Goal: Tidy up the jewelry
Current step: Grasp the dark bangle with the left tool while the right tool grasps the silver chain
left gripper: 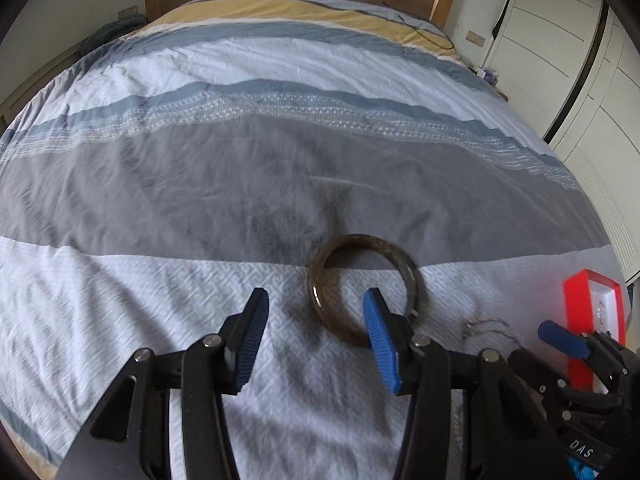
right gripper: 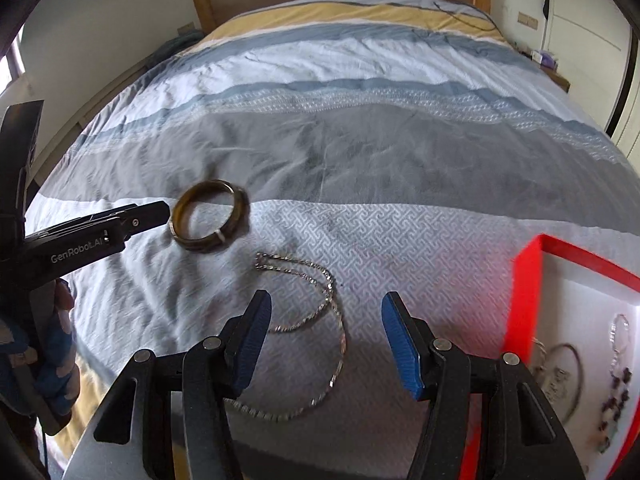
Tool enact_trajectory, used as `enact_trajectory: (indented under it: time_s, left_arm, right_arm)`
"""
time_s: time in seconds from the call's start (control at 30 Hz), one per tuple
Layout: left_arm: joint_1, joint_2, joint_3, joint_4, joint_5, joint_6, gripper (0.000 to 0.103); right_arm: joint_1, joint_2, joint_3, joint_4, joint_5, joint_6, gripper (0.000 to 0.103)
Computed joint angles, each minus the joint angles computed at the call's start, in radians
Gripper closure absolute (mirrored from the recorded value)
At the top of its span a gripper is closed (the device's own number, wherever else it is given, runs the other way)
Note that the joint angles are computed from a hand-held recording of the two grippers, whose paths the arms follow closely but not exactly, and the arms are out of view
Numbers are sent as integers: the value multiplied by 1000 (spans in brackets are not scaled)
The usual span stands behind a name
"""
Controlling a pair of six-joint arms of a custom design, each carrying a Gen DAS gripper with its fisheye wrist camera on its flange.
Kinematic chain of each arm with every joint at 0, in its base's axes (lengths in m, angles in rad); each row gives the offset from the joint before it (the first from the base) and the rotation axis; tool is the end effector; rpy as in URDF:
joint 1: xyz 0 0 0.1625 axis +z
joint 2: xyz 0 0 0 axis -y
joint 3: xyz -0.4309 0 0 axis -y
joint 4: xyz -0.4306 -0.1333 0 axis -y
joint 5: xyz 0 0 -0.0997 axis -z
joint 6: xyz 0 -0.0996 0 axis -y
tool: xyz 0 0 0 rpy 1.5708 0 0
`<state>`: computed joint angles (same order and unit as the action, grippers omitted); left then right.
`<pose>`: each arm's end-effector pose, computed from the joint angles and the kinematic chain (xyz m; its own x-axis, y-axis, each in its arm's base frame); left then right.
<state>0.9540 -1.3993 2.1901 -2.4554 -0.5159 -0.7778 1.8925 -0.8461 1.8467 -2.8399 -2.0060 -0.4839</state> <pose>-0.0984 -0.5190 0.2414 -0.7244 -0.4139 -0.5513 0.0948 0.7322 -0.6744 0.2884 -0.5766 0.0620 -0.6510 -0.5854 0.4832 -0.6865 0.7257 -0.0457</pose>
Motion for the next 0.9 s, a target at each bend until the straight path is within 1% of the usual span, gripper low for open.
enact_trajectory:
  time_s: [0.1, 0.23, 0.3, 0.37, 0.4, 0.43, 0.57, 0.6, 0.63, 0.67, 0.7, 0.73, 0.77, 0.9]
  left_arm:
    - [32, 41, -15, -38, -2, 31, 56]
    - [52, 70, -23, -61, 7, 57, 56]
    - [53, 78, -25, -62, 15, 60, 56]
    - [56, 86, -25, -74, 20, 66, 56]
    - [57, 88, -24, -80, 21, 67, 56]
    - [58, 91, -24, -85, 24, 68, 57]
    - [56, 105, -22, -106, 42, 77, 58]
    - [55, 106, -21, -112, 47, 79, 62]
    - [53, 108, -20, -113, 54, 78, 65]
    - [51, 110, -21, -113, 62, 76, 72]
    - [49, 109, -19, -113, 66, 75, 81]
    - [44, 109, -18, -102, 73, 68, 86]
    - [40, 108, -19, -89, 79, 59, 92]
    - [18, 99, -12, -30, 108, -3, 94]
  right_arm:
    - [-15, 37, -27, 15, -7, 5, 45]
    - [-23, 62, -29, -16, -11, -28, 45]
    - [-23, 71, -28, -31, -17, -45, 49]
    - [-22, 79, -25, -46, -28, -66, 59]
    - [-22, 81, -22, -51, -30, -73, 61]
    - [-22, 83, -23, -49, -33, -75, 66]
    - [-17, 90, -19, -52, -51, -81, 76]
    - [-16, 93, -19, -53, -54, -84, 77]
    - [-15, 93, -18, -54, -55, -81, 82]
    - [-14, 92, -17, -52, -52, -76, 89]
    - [-16, 89, -16, -49, -44, -69, 94]
    - [-18, 85, -14, -47, -38, -62, 98]
    - [-19, 80, -10, -46, -32, -58, 99]
    - [-25, 42, 14, -42, 2, -56, 100]
